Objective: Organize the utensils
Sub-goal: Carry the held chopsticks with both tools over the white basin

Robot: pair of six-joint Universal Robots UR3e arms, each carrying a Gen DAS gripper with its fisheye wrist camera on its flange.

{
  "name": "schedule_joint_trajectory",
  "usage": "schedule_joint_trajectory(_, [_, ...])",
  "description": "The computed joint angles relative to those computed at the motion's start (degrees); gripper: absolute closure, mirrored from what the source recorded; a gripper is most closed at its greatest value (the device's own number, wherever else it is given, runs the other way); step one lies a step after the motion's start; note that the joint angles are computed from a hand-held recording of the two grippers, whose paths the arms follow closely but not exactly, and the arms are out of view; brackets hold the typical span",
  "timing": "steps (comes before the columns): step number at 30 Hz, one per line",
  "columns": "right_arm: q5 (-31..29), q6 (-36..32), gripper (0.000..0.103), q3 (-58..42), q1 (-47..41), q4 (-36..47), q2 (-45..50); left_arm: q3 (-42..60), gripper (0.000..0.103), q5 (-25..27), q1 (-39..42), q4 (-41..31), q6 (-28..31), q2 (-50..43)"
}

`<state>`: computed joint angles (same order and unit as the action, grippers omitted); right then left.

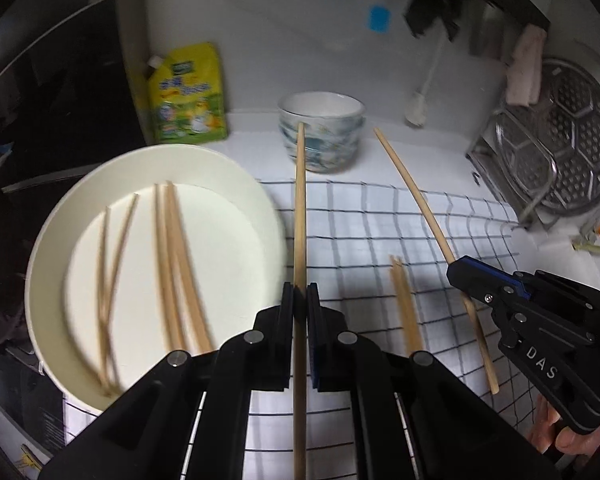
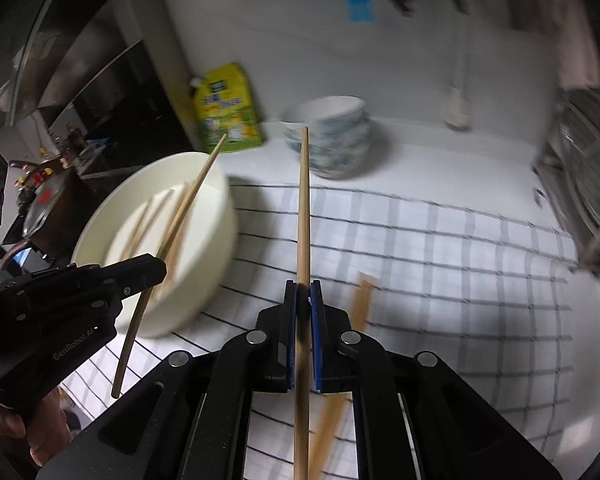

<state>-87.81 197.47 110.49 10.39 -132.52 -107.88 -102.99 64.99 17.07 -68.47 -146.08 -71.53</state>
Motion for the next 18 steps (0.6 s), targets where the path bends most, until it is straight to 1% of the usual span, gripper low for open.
schedule_joint_trajectory(5, [-0.5, 2.2, 0.096, -14.1, 6.3, -1.4, 14.9, 5.7, 0.096, 0.5, 7.0, -0.6, 2.5, -4.8])
schedule_joint_trajectory(8, [0.0, 3.3, 0.096, -25.4, 9.5, -1.0, 25.4, 8.5, 0.096, 0.1, 10.5, 0.1, 3.6, -8.5])
schedule_joint_trajectory(11, [0.0, 3.2, 0.096, -36.9, 12.1, 1.5, 34.6, 11.9, 0.096, 0.4, 12.3, 0.4, 4.1, -13.0])
schedule_joint_trajectory(14, [1.1, 3.6, 0.096, -45.9, 13.5, 4.5, 41.2, 14.1, 0.096, 1.0, 13.4, 1.5, 4.9, -16.4])
schedule_joint_trajectory(15, [1.6, 3.7, 0.096, -50.5, 13.9, 6.3, 44.5, 14.8, 0.096, 1.4, 13.7, 1.9, 4.9, -17.7])
schedule_joint_trajectory(18, [1.4, 4.4, 0.096, -59.5, 15.2, 10.4, 51.1, 16.3, 0.096, 2.3, 14.1, 2.4, 5.3, -21.0])
